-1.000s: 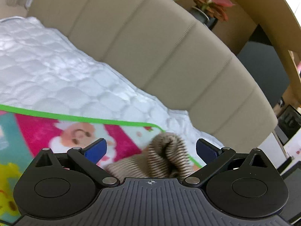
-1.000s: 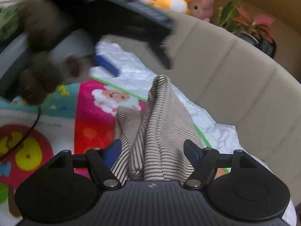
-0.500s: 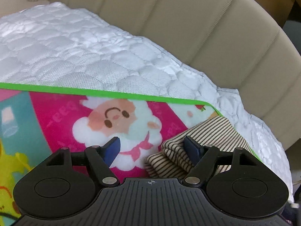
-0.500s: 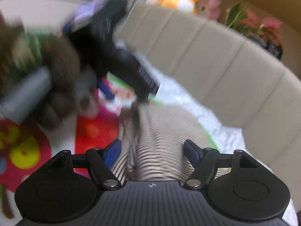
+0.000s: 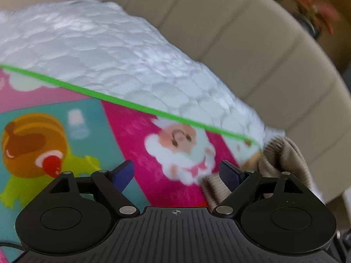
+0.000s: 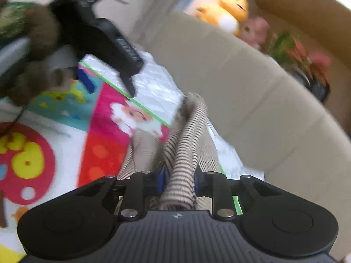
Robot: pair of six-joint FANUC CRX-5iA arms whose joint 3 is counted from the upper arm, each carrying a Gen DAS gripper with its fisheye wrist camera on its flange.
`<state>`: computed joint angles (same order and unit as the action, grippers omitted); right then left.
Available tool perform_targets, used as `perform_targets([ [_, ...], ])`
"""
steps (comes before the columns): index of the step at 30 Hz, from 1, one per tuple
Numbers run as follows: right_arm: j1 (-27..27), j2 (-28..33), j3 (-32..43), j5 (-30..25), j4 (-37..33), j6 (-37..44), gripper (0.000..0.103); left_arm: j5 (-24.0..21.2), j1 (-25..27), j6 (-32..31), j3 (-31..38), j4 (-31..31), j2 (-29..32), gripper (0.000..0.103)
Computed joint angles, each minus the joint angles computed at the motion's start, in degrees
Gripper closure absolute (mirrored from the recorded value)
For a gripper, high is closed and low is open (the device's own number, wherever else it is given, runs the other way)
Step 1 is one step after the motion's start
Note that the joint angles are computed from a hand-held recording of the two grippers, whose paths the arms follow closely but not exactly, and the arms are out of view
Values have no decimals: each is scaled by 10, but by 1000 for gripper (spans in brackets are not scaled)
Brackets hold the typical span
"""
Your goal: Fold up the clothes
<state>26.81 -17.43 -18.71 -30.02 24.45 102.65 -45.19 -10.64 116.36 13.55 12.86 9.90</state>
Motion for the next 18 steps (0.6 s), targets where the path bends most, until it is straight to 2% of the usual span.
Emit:
perform_targets([
  [2, 25, -4, -8, -26, 7, 33, 80, 22, 9, -13, -17, 22, -12, 10],
  [4, 52, -14, -46, -30, 50, 20, 80, 41, 14, -37, -31, 45, -22, 8],
  [6, 66, -35, -112, 13, 151, -50, 80, 67, 16, -107, -59, 113, -30, 6],
  [7, 71, -42, -132, 26, 186, -70, 80, 76, 15, -163, -76, 169, -30, 6],
  [8, 77, -45, -137, 30, 193, -67, 80, 77, 12, -203, -83, 202, -28, 5],
  [10, 91, -50, -144, 31, 201, -55, 80, 64, 4, -241, -75, 217, -16, 5],
  [11, 98, -49, -139, 21, 190, -37, 80, 53, 0, -243, -64, 204, -9, 5],
  [14, 103, -44, -124, 7, 152, -8, 73, -4, -11, -178, 0, 83, 22, 6],
  [16, 102, -41, -101, -5, 101, 17, 58, -32, -15, -157, 24, 42, 37, 6],
  [18, 94, -37, -56, -32, 6, 64, 43, -38, -13, -156, 27, 33, 41, 5],
])
